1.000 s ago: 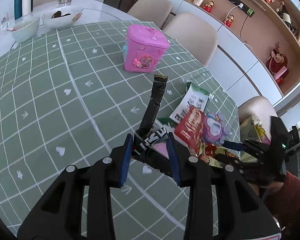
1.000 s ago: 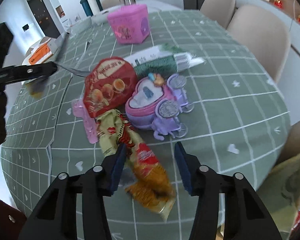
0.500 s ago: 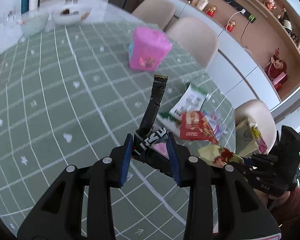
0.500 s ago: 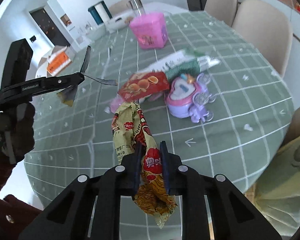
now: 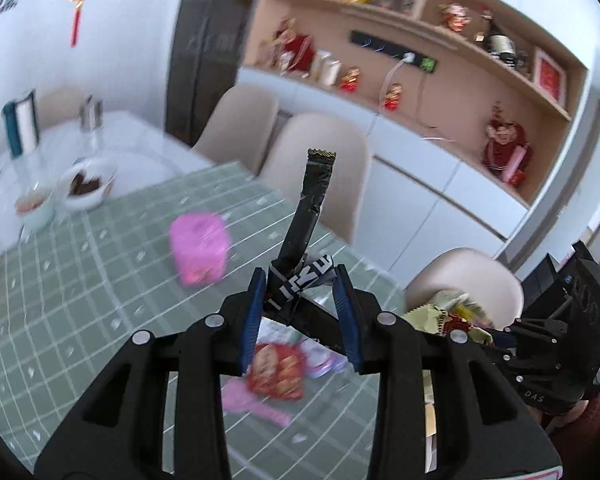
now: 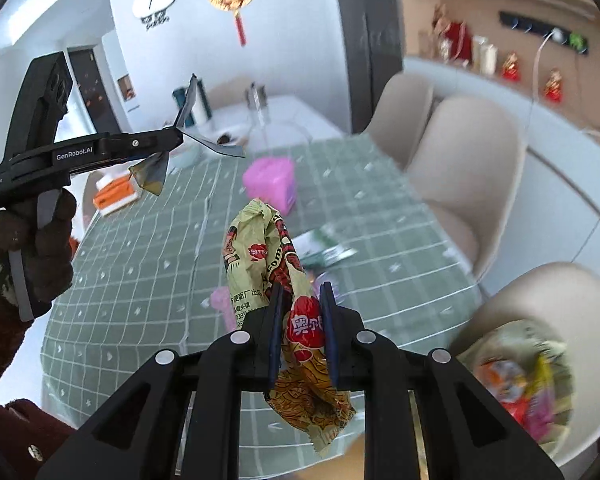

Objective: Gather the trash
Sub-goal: 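Carry the black and yellow-red wrappers to the bin with both grippers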

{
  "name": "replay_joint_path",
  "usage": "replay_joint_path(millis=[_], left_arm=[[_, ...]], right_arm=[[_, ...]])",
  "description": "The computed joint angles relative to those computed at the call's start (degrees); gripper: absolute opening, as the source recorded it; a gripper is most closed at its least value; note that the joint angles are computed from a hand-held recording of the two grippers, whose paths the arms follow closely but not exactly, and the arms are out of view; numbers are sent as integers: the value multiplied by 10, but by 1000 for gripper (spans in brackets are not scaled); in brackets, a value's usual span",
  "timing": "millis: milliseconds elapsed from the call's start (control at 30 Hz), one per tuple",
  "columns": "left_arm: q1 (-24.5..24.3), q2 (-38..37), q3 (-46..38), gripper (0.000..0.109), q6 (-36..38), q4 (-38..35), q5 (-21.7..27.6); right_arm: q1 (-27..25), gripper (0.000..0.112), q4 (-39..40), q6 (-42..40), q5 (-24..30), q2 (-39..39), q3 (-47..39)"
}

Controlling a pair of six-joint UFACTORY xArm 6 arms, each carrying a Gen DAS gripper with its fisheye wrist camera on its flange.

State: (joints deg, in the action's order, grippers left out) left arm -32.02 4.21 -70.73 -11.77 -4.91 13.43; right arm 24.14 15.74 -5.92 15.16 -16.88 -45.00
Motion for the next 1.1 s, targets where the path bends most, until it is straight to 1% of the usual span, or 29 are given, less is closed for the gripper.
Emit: replay_joint_path(millis=[67, 100, 167, 267, 367, 500, 700, 767, 867, 967, 1100], left_arm=[[-19, 13, -26, 33, 7, -1, 0], [-26, 18, -34, 33, 18, -11, 0], [-42, 33, -55, 33, 45, -39, 4], [-65, 61, -88, 33, 76, -69, 17], [-88, 98, -127, 33, 118, -120, 36], [-109, 145, -172, 33, 164, -183, 65], [-127, 230, -262, 33, 206, -260, 116], [-130, 258, -296, 33, 205, -260, 136], [-138, 316, -369, 33, 185, -240, 175], [-143, 356, -423, 33, 169, -238, 205], [-151, 431, -535, 33, 137, -222, 260]], right_arm=[[-16, 18, -45, 37, -7, -29, 18], [-24, 18, -73, 59, -8, -41, 26], [-36, 18, -101, 84, -6, -66, 44], [-63, 18, -132, 116, 2, -113, 76], [-91, 18, -153, 146, 11, -151, 108], [-132, 18, -155, 169, 20, -192, 148], [-207, 18, -140, 173, 17, -199, 171], [-232, 18, -131, 172, 13, -197, 171], [-261, 18, -146, 177, 13, -198, 172], [-288, 18, -141, 159, 18, -192, 166], [-319, 18, -132, 133, 23, -201, 175]])
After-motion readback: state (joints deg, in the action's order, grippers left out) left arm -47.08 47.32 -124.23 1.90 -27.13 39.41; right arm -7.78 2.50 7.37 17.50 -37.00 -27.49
